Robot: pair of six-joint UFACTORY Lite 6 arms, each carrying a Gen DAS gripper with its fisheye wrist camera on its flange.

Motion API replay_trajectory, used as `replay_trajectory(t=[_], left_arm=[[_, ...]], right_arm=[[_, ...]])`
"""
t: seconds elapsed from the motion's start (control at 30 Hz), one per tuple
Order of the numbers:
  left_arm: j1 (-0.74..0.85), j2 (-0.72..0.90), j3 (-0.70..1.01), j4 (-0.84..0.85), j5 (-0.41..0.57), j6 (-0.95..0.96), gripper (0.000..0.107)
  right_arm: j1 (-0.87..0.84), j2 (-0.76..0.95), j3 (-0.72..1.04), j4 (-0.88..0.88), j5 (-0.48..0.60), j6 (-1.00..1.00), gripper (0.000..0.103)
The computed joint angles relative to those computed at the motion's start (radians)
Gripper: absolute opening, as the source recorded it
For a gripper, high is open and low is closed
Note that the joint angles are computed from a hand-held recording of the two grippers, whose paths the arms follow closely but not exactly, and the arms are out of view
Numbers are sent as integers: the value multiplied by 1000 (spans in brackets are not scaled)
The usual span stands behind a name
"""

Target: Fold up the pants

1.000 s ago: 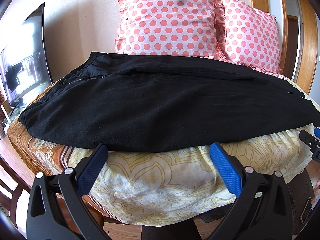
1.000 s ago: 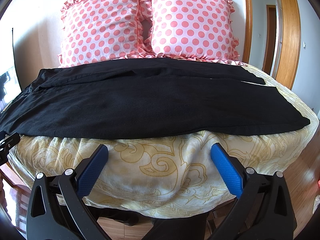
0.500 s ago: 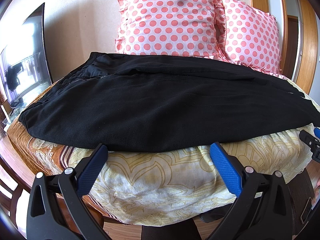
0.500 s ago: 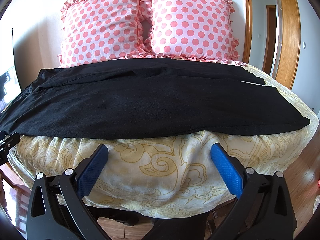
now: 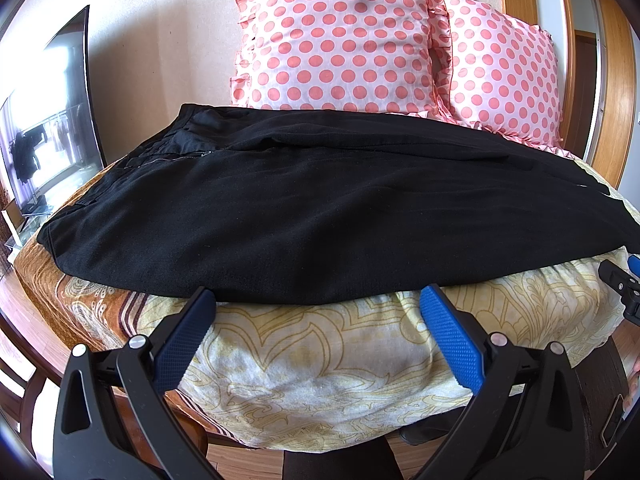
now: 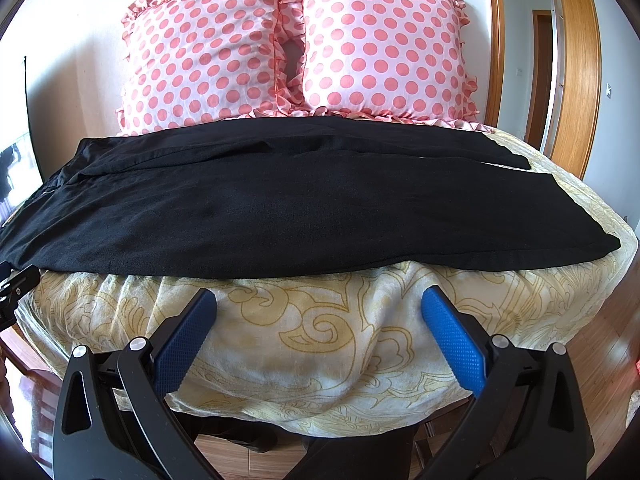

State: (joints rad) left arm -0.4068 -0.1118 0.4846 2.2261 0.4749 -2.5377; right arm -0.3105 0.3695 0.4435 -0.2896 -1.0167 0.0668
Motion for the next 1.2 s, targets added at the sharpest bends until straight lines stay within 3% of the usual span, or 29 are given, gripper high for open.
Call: replay_trajectory(t=[1.2], left_arm=[[0,0,-1,0,1,0,101]], right_arm=[[-4,2,13,-16,26,3,102]])
